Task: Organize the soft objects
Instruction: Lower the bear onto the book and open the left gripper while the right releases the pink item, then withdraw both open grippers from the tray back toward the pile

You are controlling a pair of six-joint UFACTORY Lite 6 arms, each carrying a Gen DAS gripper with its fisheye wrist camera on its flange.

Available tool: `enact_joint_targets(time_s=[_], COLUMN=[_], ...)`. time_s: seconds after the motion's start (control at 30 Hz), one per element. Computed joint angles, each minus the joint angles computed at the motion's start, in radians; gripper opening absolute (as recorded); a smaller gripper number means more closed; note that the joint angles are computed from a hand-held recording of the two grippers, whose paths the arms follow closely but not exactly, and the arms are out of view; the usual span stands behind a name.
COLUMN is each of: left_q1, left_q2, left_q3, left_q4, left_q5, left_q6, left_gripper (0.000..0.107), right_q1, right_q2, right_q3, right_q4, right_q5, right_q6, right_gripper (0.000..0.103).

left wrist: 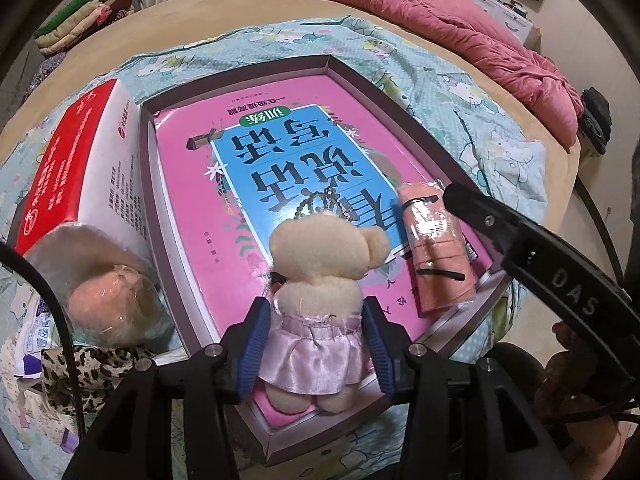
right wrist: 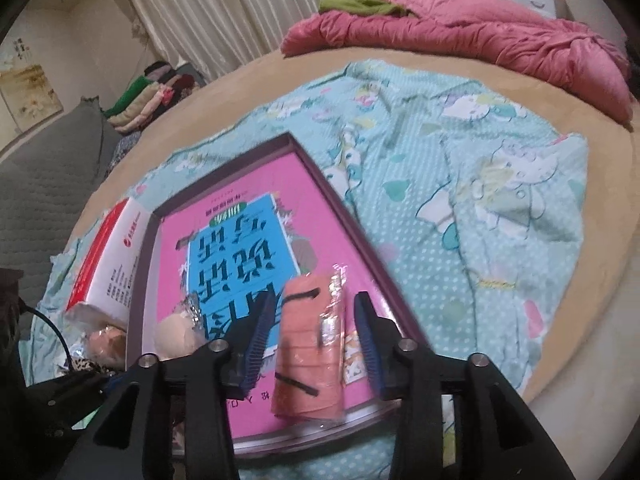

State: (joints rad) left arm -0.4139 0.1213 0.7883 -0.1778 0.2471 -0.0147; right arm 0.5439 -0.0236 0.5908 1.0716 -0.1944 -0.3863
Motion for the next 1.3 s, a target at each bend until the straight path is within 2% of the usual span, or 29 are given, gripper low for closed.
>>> enact_joint_targets(time_s=[0.17, 0.4, 0.5, 0.57, 0.8, 1.0, 1.1, 1.3], left_q1=[-0.010, -0.032, -0.035, -0.025, -0.007, -0.010, -0.008, 0.016], left_q2=[0.004, 0.010, 0.004, -0.004, -0.063, -0.162, -0.227, -0.354], left_q3=[0.003, 0.011, 0.011, 0.013, 0.001, -0.043, -0.074, -0.135], left_q4=[0.077, 0.239, 0.301, 0.260, 0.241, 0.368, 0.400, 0.438], left_q5=[0.003, 0.012, 0.015, 0.015, 0.028, 0.053, 0.069, 0.115], left_q6=[-0.075, -0.234, -0.294, -0.253, -0.221, -0.334, -0.364, -0.381], left_gripper=[0.050, 0.056, 0.057, 0.058, 0.066, 0.073, 0.076, 0.079], right_q1=[0.003, 0.015, 0.010, 0.005, -0.009, 0.011, 0.037, 0.114], right_q2=[-0.011, -0.018, -0.023, -0.026, -0.040, -0.068, -0.089, -0.152], right_q3=[-0.001, -0.003, -0.010, -0.015, -0.033, -0.051, -0.056, -0.062], right_q4=[0.075, 0.122, 0.080, 0.038, -0.006, -0.043, -0.022, 0.142], right_q5=[-0.012, -0.037, -0.036, -0.034, -0.036, -0.064, -0.086, -0.136], right_q6=[-0.076, -0.118, -0.073, -0.032, 0.026, 0.064, 0.032, -0.120], right_gripper=[0.058, 0.066, 0.071, 0.073, 0.077, 0.079, 0.079, 0.081])
